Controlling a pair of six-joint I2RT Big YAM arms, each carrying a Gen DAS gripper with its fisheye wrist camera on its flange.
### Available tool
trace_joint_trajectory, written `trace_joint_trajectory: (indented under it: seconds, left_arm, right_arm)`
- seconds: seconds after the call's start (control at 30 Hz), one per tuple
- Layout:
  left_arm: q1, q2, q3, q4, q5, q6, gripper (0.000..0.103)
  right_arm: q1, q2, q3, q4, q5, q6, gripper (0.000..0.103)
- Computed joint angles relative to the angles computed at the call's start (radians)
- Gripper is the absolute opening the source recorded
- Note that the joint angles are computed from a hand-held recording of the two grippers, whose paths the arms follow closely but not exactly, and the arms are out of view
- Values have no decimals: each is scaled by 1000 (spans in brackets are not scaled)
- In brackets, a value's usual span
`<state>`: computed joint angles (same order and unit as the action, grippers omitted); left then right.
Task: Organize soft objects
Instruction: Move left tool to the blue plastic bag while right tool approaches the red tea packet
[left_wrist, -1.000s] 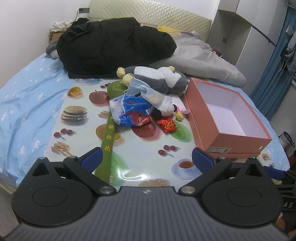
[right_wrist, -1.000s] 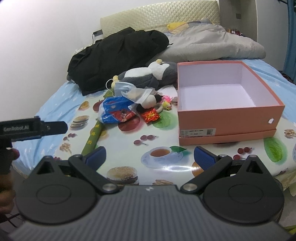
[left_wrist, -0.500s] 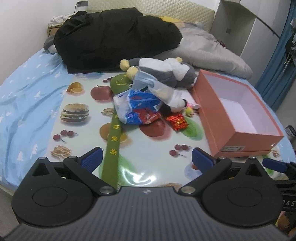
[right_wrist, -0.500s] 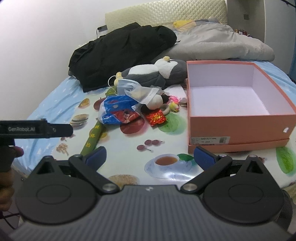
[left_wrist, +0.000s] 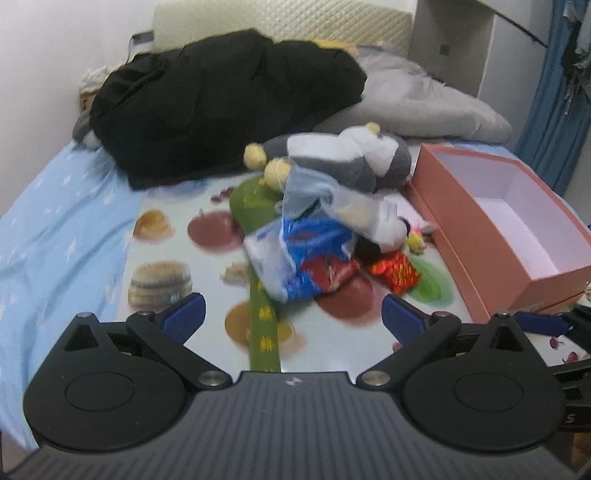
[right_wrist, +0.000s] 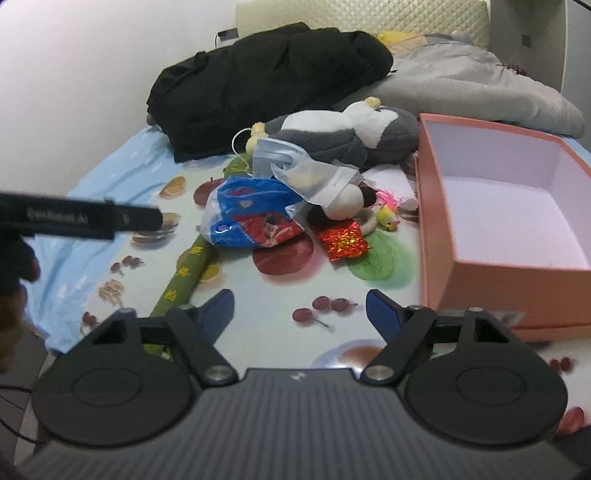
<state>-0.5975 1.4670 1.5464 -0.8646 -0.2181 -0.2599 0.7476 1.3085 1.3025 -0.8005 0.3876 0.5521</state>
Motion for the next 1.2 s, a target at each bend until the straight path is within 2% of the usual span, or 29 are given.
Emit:
trace_joint_trajectory:
  seconds: [0.03, 0.17, 0.47, 0.73, 0.83, 1.03, 1.13, 1.2]
  left_arm:
    - [11, 12, 11, 7, 18, 23, 102]
    - [31, 61, 48, 20, 60, 87, 99]
    - [56, 230, 206, -26, 138, 231, 90]
    - [67, 378, 375, -88, 180, 363, 89]
    - [67, 427, 433, -101, 185, 427, 89]
    - [75, 522, 555, -173, 213, 502, 76]
    - [80, 566, 612, -217, 226, 519, 66]
    - [82, 593, 646, -250, 229, 521, 53]
  right_arm:
    - [-9, 10, 4, 6, -11, -4, 75]
    - [-48, 60, 28, 12, -23, -17, 75]
    - [-133, 169, 80, 57, -106, -105, 76]
    - [-189, 274, 144, 73, -130, -188, 76]
    - [-202, 305, 159, 84, -111, -244, 76]
    - [-233, 352, 180, 95, -132, -280, 76]
    - [-244, 364, 181, 113, -164, -288, 75]
    - [-246, 374, 186, 107, -171, -295, 70]
